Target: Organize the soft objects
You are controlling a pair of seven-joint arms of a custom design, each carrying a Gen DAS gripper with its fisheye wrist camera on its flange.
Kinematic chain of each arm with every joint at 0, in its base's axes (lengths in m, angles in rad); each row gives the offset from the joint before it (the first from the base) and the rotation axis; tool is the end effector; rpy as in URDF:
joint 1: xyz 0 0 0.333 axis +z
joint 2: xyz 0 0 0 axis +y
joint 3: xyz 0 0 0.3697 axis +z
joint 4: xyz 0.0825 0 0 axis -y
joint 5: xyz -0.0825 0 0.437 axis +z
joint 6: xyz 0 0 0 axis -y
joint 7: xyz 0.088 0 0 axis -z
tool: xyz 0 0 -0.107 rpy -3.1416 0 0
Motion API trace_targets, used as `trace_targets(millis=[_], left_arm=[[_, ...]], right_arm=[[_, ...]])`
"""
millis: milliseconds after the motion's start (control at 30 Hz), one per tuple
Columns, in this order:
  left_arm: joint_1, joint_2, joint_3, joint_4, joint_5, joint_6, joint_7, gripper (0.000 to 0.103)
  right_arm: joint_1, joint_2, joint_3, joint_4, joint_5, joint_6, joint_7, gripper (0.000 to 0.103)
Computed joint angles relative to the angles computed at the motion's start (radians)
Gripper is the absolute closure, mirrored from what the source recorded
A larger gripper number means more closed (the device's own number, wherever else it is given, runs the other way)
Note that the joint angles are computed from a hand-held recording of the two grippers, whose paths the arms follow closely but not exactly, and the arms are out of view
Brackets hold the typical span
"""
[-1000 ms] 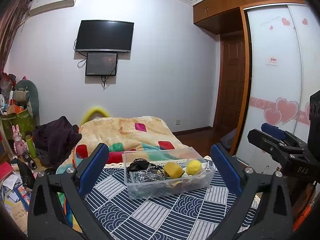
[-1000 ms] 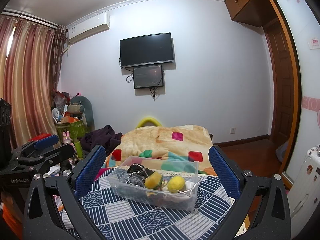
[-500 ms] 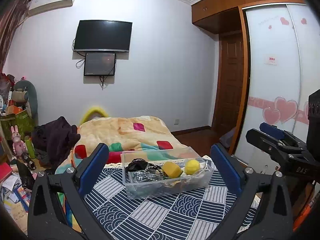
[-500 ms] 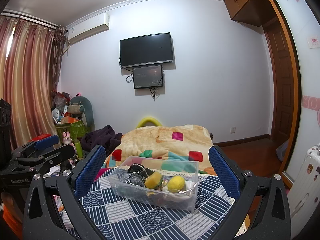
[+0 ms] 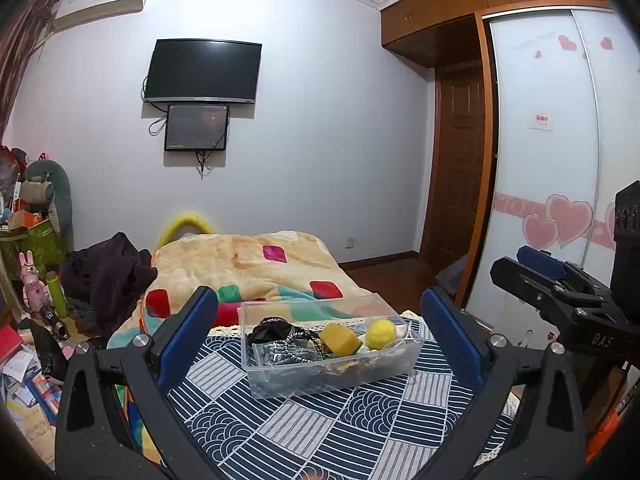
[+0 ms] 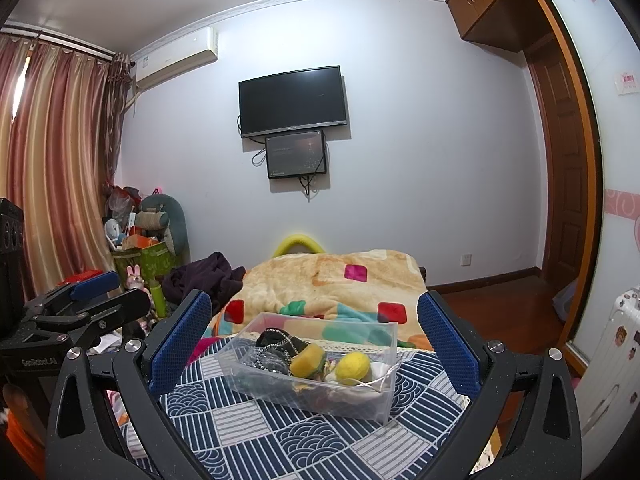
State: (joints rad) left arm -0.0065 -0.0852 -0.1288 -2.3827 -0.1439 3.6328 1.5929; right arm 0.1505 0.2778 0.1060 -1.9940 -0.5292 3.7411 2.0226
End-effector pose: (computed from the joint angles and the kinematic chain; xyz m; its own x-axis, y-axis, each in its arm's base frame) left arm 0.5531 -0.0588 0.5391 -0.0440 -0.9962 0.0749 -0.2406 -0.0622 -0.9686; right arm 0.6345 0.2277 0.5128 0.5107 -0.8563 -0.0770 -0.1687 -0.0120 -0.9856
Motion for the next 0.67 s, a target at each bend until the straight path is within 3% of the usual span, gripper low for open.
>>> trace_targets(millis=[667], left_arm=[[-0.009, -0.002, -0.014, -0.006, -0.037, 0.001, 0.043, 0.000]], right_arm=[[0.006, -0.014, 0.001, -0.018, 0.011, -0.008, 0.002, 0.000]])
